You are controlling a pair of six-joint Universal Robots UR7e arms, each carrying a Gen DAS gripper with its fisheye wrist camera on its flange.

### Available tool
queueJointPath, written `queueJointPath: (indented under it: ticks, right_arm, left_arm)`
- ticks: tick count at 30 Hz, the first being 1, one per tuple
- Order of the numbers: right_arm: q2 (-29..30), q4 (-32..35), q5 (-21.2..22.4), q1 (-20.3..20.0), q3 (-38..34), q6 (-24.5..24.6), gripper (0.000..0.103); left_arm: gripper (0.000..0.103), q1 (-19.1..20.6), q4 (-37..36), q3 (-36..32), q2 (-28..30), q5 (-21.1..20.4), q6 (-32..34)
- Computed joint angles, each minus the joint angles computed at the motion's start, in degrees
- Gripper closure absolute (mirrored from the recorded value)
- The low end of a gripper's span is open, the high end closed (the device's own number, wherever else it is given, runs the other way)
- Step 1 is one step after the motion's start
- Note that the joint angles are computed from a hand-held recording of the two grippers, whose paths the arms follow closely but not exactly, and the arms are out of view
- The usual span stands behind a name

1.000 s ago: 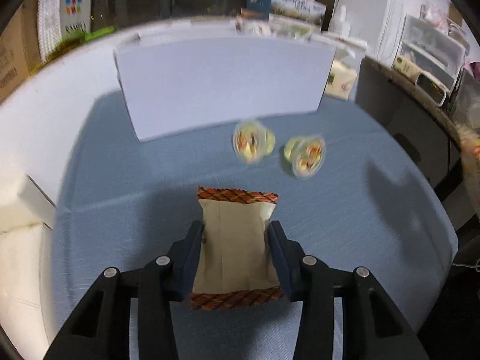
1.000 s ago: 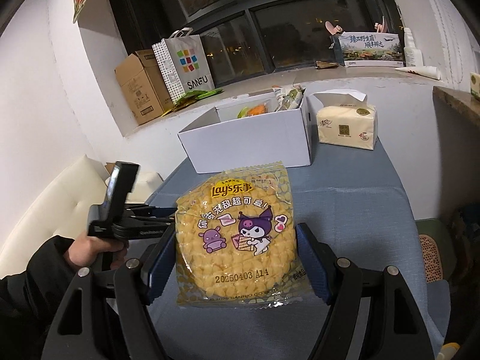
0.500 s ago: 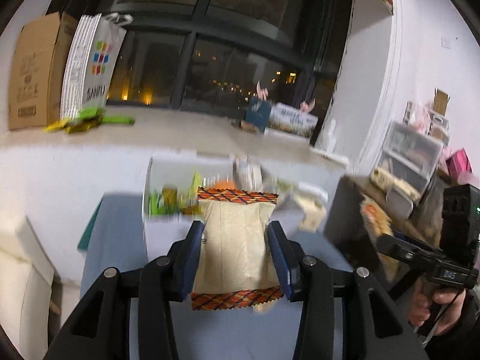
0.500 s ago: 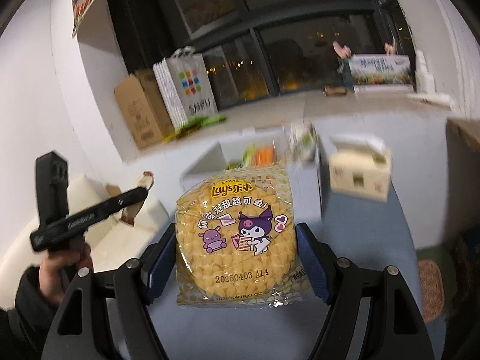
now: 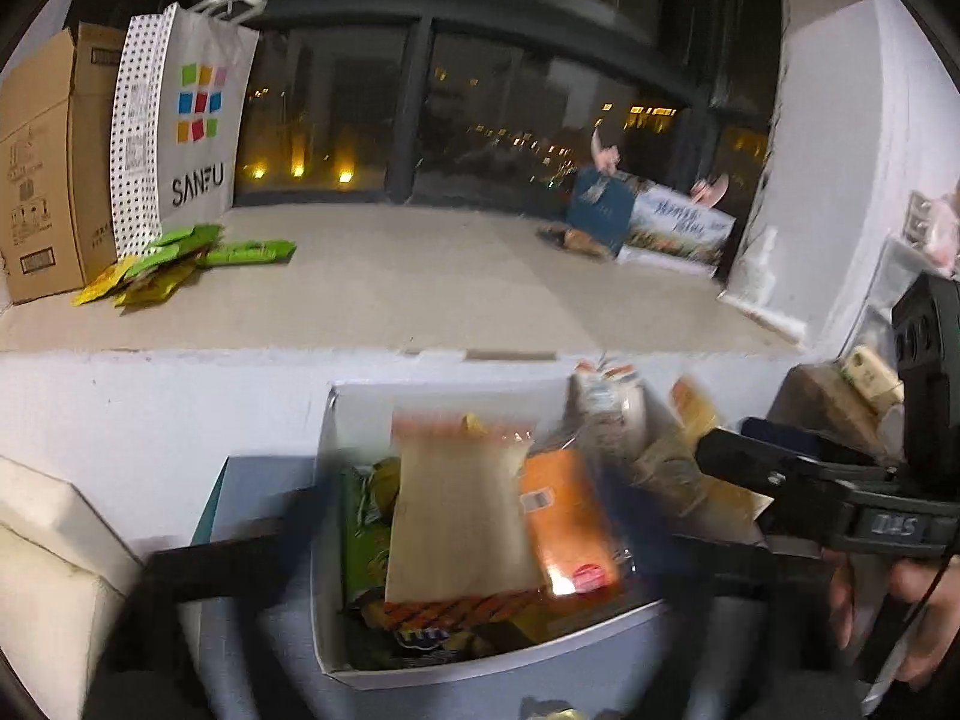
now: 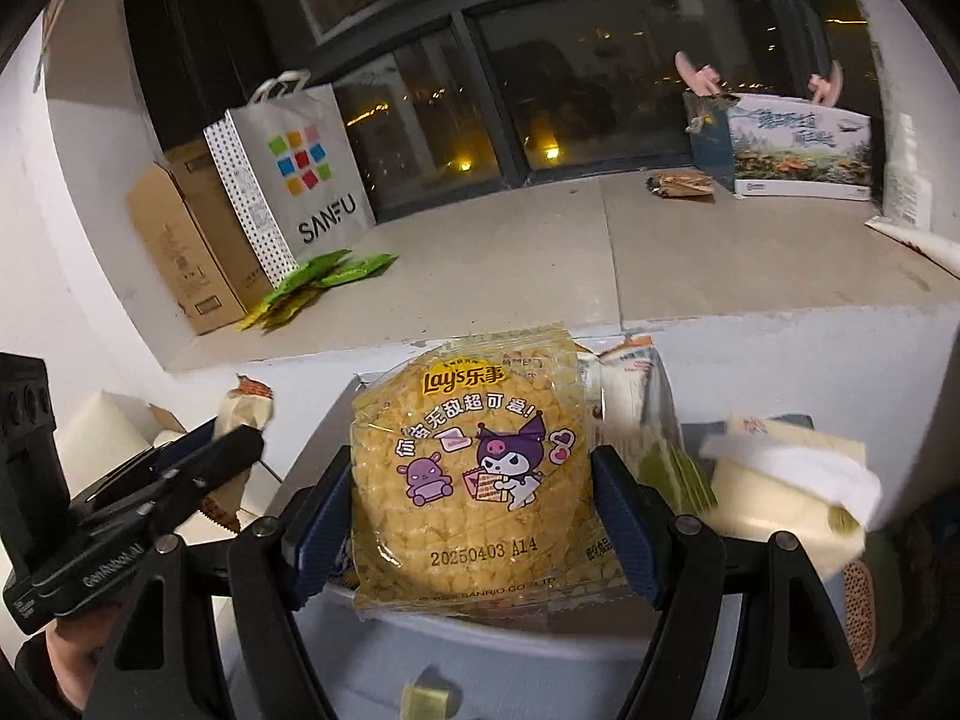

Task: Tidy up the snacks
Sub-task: 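Drop the Lay's bag into the box with the right tool while the left tool drops the wafer packet, then move both tools back to the two jelly cups and grasp one with the right tool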

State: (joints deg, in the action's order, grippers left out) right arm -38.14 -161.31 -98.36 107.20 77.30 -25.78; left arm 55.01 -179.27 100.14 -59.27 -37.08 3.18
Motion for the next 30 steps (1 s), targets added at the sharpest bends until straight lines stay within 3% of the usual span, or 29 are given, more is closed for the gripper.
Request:
queueJointPath:
  ticks: [2, 4, 12, 19, 23, 30]
  right_arm:
    - [1.6, 4.2, -2.7, 0.3, -3.2, 1.1, 0.0]
    - [1.9, 6.7, -3.2, -0.1, -4.2, 2.8, 0.0]
    - [-2.7, 2.2, 6.2, -2.6, 2.6, 6.1, 0.0]
    - [-7.7, 0.2, 9.9, -1.9, 8.2, 2.7, 0.0]
    - [-12.6, -6.0, 12.1, -1.9, 15.8, -1.3, 0.0]
    - [-22.2, -7.9, 13.8, -2.9, 27.8, -7.7, 0.0]
  left_arm:
    - [0.0, -0.1, -0.5, 0.8, 0.2, 1.1, 0.5]
    - [0.0, -0.4, 0.9, 2.0, -0.5, 1.6, -1.0]
    - [0.0, -3.8, -5.1, 7.4, -3.2, 2.3, -0.8]
    - [0.0, -8.5, -8.7, 13.1, -5.9, 3.6, 0.4]
    - [0.0, -13.0, -11.7, 18.5, -7.8, 6.4, 1.8]
    - [0.0, -21.4, -8.7, 29.9, -14.4, 9.7, -6.6]
